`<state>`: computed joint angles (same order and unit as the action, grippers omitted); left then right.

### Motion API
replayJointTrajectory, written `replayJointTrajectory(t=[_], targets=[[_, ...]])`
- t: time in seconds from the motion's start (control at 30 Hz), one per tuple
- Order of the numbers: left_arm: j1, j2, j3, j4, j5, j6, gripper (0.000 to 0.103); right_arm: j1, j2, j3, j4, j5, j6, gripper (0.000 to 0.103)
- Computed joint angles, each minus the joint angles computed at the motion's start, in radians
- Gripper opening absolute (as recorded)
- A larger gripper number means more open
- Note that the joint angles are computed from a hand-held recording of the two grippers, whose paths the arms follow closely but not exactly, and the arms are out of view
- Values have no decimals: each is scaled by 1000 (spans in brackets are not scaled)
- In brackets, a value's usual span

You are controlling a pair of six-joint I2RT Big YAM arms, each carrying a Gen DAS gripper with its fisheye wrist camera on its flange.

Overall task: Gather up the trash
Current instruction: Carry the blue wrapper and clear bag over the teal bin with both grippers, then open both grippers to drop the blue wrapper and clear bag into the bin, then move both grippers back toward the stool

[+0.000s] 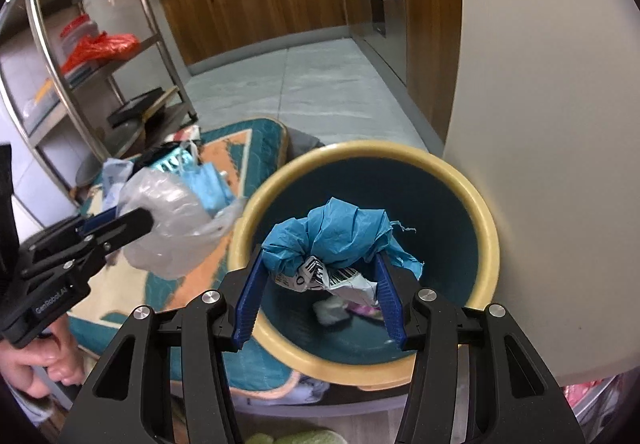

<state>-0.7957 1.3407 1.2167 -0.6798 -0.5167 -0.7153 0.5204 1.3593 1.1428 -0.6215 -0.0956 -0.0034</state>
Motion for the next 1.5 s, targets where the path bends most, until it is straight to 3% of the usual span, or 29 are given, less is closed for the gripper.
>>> replayJointTrajectory(t=[0.27, 0.57, 0.87, 1.03, 1.17, 1.23, 1.4, 1.5], targets=[[29, 121, 102, -18, 75, 55, 23, -1, 36, 6, -62, 69, -21, 53], [88, 208, 181, -30, 215, 31, 24, -12, 70, 18, -91, 43, -12, 54], [96, 214, 177, -34, 236, 16, 25, -19, 77, 20, -85, 34, 7, 58], [94, 198, 168, -28, 225, 21, 39, -24, 72, 15, -69, 29, 21, 61], [92, 182, 161, -22, 214, 21, 45, -23, 68, 10, -63, 27, 28, 62], [92, 172, 157, -17, 202, 14, 60, -20, 65, 9, -57, 28, 31, 66], [91, 137, 136, -7, 174, 9, 61, -22, 58, 4, -44, 25, 40, 68], [84, 99, 111, -1, 145, 6, 68, -20, 54, 3, -35, 21, 47, 69]])
